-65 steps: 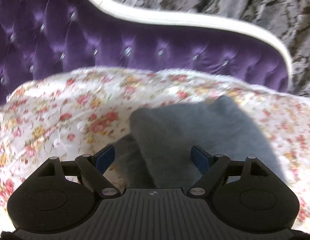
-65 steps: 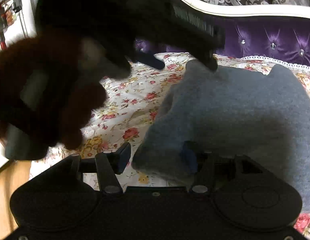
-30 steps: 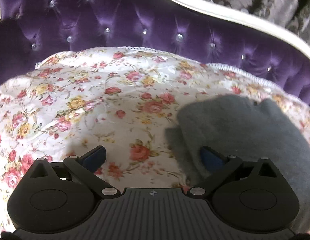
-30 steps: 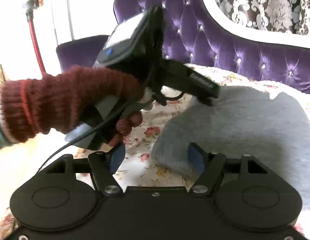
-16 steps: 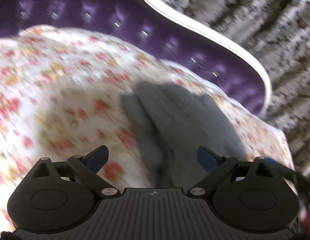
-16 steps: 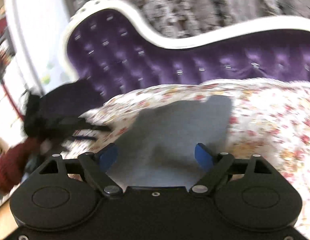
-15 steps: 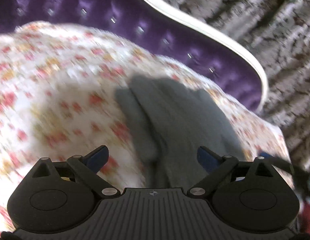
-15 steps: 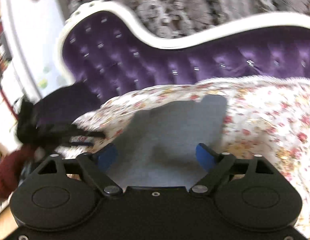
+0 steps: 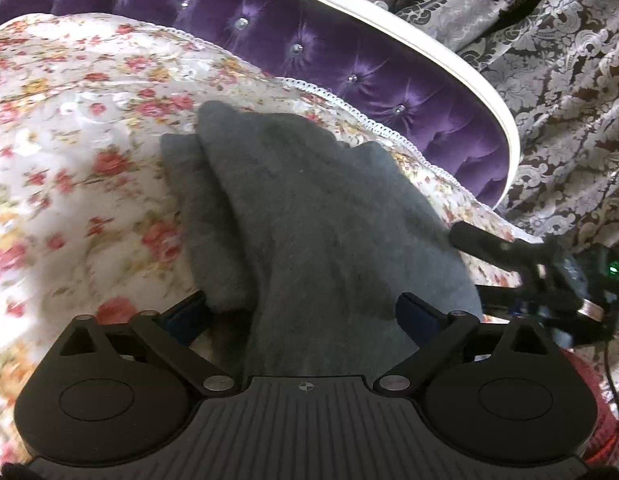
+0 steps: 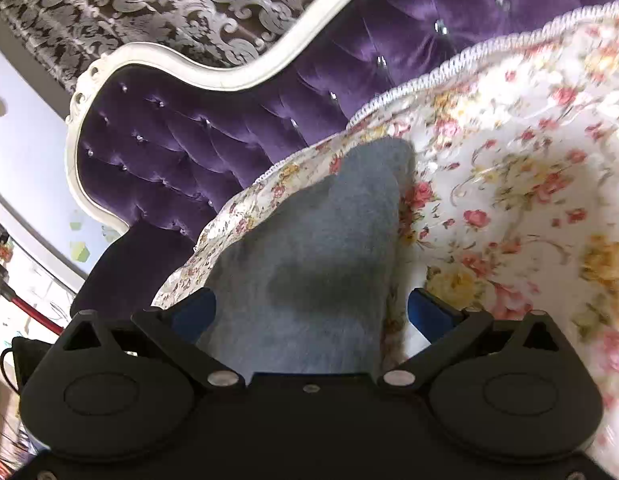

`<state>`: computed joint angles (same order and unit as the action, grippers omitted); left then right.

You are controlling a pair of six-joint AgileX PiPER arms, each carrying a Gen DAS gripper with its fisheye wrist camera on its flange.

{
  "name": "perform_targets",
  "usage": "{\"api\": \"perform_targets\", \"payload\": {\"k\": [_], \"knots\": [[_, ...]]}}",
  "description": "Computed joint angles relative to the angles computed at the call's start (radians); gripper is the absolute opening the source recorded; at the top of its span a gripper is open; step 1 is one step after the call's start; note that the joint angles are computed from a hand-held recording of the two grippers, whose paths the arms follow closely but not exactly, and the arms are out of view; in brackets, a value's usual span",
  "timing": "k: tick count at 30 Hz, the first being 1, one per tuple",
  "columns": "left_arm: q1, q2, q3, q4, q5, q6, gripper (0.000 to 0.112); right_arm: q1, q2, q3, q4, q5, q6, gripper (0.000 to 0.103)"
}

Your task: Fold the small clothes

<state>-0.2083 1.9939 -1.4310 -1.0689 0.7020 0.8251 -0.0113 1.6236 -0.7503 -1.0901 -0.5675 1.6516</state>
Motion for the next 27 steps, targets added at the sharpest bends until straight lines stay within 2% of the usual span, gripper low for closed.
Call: {"api": "perform_targets", "payload": {"k": [4,7,11,14,16,17,18,19,20,21,24,27], "knots": [[-0.024,0.034,-0.048,0.006,-0.008,-0.028,0.102,-0.013,0.107,-0.079,0.001,-0.075,-0.017,0.103],[-0.027,0.059,-0.094,0.030,0.014,-0.082,0.102,-0.025,0.175,-0.167,-0.064,-0.108,0.056,0.103],[0.021,0.068,-0.095,-0.019,0.121,-0.043,0.099,-0.062,0.241,-0.269,-0.197,-0.173,0.175,0.103],[0.063,0.074,-0.071,-0.089,0.208,-0.021,0.083,-0.104,0.256,-0.270,-0.237,-0.254,0.200,0.103],[0.073,0.095,-0.085,-0.089,0.259,-0.039,0.048,-0.128,0.253,-0.225,-0.192,-0.313,0.126,0.102],[0.071,0.101,-0.091,-0.079,0.262,-0.054,0.043,-0.135,0.246,-0.182,-0.144,-0.344,0.063,0.100],[0.071,0.107,-0.099,-0.075,0.270,-0.065,0.037,-0.131,0.236,-0.160,-0.114,-0.343,0.037,0.083],[0.075,0.112,-0.107,-0.072,0.291,-0.073,0.035,-0.122,0.221,-0.145,-0.113,-0.316,0.050,0.050],[0.081,0.109,-0.104,-0.079,0.314,-0.074,0.034,-0.107,0.197,-0.135,-0.140,-0.257,0.102,0.038],[0.086,0.106,-0.101,-0.085,0.338,-0.067,0.032,-0.093,0.172,-0.117,-0.144,-0.212,0.137,0.040],[0.098,0.051,-0.028,-0.099,0.404,0.013,0.030,-0.071,0.061,-0.014,-0.080,-0.154,0.136,0.039],[0.111,-0.033,0.104,-0.102,0.456,0.083,0.030,-0.027,-0.106,0.078,-0.151,-0.031,0.246,0.039]]}}
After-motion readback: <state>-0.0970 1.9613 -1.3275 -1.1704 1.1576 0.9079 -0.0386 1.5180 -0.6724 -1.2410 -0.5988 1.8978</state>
